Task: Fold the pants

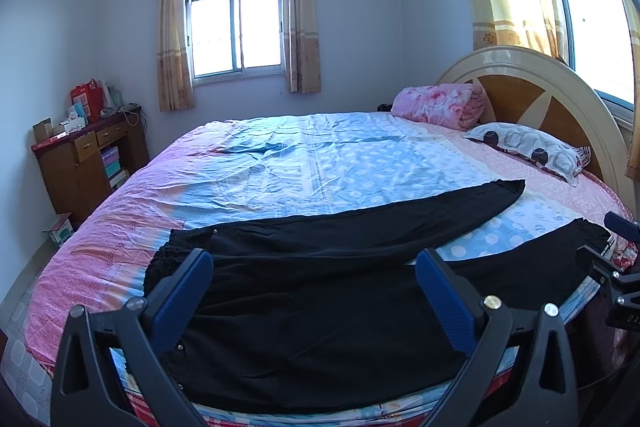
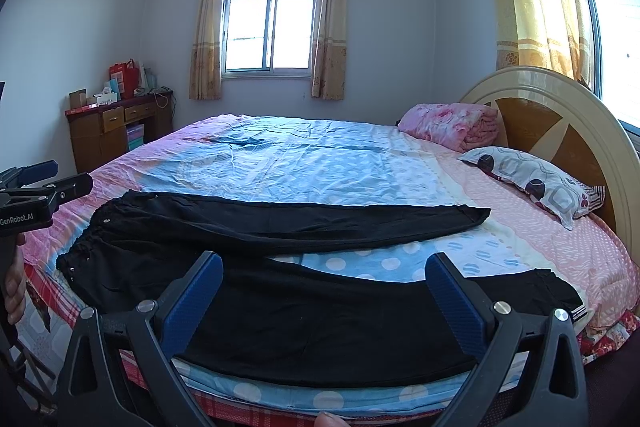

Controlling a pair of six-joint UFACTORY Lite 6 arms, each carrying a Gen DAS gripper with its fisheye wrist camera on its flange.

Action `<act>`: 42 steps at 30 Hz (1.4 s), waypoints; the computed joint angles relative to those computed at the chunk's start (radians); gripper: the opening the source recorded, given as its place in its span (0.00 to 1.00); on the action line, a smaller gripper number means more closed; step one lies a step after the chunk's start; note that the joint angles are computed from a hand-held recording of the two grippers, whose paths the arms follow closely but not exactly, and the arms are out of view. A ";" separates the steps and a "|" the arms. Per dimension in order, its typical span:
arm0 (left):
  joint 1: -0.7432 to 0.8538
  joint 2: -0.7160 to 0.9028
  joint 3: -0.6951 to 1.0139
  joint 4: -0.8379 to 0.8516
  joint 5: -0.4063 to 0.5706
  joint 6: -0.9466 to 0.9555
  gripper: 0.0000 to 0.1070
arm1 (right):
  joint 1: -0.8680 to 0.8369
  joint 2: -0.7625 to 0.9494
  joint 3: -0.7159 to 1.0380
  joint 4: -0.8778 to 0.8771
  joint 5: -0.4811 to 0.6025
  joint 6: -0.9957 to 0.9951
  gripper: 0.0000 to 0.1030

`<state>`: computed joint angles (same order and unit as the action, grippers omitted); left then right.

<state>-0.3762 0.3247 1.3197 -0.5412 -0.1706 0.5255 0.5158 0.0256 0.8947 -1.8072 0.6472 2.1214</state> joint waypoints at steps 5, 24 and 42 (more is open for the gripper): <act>0.000 0.000 0.002 -0.005 0.003 0.004 0.96 | 0.002 0.002 0.001 0.002 0.001 -0.001 0.99; 0.001 0.007 0.003 0.019 0.002 -0.022 0.96 | 0.014 0.015 0.007 0.009 0.010 -0.001 0.99; 0.005 0.015 0.000 0.047 -0.002 -0.053 0.96 | 0.027 0.034 0.008 0.009 0.016 0.010 0.99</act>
